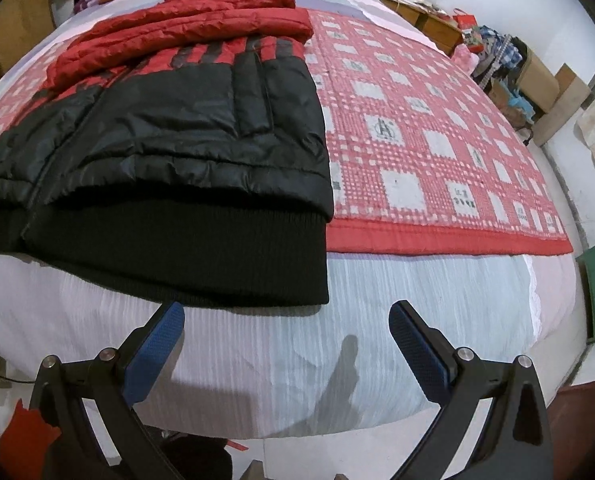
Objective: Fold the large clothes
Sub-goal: 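Lower both tools to the jacket hem and slide under the black hem, then grasp the black hem with both tools and lift it toward the red collar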
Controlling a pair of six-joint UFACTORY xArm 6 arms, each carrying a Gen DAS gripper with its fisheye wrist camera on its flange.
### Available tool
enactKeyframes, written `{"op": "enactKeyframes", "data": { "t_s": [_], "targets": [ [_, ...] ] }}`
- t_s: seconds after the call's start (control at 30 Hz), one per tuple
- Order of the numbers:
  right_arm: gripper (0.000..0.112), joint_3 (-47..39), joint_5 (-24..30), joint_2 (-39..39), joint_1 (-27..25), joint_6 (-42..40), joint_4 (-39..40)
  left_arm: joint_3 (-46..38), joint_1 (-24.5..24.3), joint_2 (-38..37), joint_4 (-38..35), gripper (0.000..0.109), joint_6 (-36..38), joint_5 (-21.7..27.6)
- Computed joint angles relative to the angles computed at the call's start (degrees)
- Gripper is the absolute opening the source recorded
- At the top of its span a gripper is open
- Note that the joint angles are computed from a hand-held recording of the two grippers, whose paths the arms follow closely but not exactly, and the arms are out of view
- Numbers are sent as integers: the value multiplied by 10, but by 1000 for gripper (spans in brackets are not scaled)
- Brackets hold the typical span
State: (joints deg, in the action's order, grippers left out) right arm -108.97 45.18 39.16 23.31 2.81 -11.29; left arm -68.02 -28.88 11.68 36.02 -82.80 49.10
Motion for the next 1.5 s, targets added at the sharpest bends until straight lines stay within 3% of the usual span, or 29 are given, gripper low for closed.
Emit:
{"op": "enactKeyframes", "data": {
  "t_s": [0.1, 0.3, 0.47, 0.57, 0.7, 0.83, 0.93, 1.13, 1.23, 1.3, 1.33, 1.37, 1.4, 1.5],
  "targets": [
    [103, 9, -7, -4, 0, 12, -12, -11, 3, 2, 24, 99, -16, -3],
    [103, -5, -12, 12, -5, 52, -46, -47, 12, 39, 22, 99, 27, -5],
    [103, -24, -16, 27, -12, 80, -78, -75, 6, 61, 39, 99, 21, 15],
    [103, 0, -34, 12, -22, 113, -90, -70, 3, 56, 44, 99, 13, 15],
    [103, 32, -40, -9, -22, 86, -73, -61, 6, 48, 32, 97, 13, 4],
    [103, 86, -63, -40, -20, 100, -122, -65, 5, 50, 30, 96, 24, 6],
    [103, 55, -45, -16, -24, 134, -137, -63, 8, 51, 27, 96, 28, 0],
    [103, -30, -67, 37, -23, 158, -141, -64, 9, 53, 32, 93, 28, -8],
    [101, -104, -40, 87, -18, 125, -95, -65, 16, 59, 18, 86, 31, -33],
    [78, -178, 0, 133, -16, 88, -41, -63, 20, 62, 11, 77, 36, -54],
    [68, -203, 11, 147, -18, 73, -6, -58, 24, 61, 7, 63, 41, -75],
    [40, -213, 11, 152, -22, 56, 45, -55, 26, 60, 1, 41, 49, -92],
    [27, -216, 14, 152, -23, 43, 88, -56, 26, 61, -16, 32, 74, -111],
    [22, -174, -4, 121, -24, 35, 117, -47, 26, 50, -11, 27, 73, -123]
  ]
}}
